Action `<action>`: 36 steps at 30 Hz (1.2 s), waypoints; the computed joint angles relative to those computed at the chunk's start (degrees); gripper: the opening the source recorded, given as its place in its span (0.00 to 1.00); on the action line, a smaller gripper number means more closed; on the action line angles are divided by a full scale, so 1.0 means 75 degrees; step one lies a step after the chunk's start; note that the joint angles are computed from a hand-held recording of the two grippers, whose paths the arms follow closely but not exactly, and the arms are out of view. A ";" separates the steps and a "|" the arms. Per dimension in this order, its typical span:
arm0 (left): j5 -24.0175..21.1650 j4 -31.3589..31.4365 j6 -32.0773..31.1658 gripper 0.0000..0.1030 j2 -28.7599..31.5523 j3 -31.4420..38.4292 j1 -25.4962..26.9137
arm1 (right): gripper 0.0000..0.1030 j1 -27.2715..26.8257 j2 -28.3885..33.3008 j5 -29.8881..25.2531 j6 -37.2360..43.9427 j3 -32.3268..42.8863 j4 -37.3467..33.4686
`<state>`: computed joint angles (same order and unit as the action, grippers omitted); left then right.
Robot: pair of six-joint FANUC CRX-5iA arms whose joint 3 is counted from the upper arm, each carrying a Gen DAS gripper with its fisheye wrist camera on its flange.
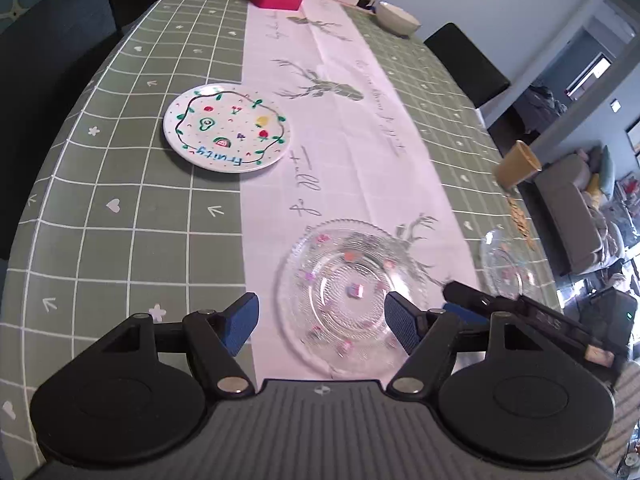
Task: Organize plates and bowls
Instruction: 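Move both grippers to the rim of the clear flowered glass plate, then close both grippers on the glass plate's rim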
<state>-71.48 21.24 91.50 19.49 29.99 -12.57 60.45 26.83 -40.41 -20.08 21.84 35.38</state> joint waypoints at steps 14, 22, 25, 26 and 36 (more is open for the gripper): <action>-0.0899 -0.0511 0.0256 0.45 0.1410 0.1441 -0.0213 | 0.30 -0.0439 -0.0427 0.2609 -0.1477 -0.1582 0.0234; -0.0598 -0.0034 0.0348 0.45 0.1376 0.1031 0.0001 | 0.27 -0.0488 -0.0362 0.2696 -0.0284 -0.1316 -0.0698; -0.0239 0.0254 0.0590 0.45 0.1168 0.0548 0.0091 | 0.27 -0.0500 -0.0373 0.2783 -0.0272 -0.1363 -0.0659; -0.0172 0.0316 0.0629 0.42 0.1137 0.0464 0.0096 | 0.27 -0.0508 -0.0370 0.2813 -0.0332 -0.1386 -0.0602; -0.0316 -0.0316 0.0555 0.17 0.1105 0.0698 -0.0112 | 0.18 -0.0573 -0.0450 0.3207 -0.0710 -0.1744 -0.0193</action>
<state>-73.84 18.87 95.65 27.78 35.22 -13.40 56.15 23.46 -16.35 -25.41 8.76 33.93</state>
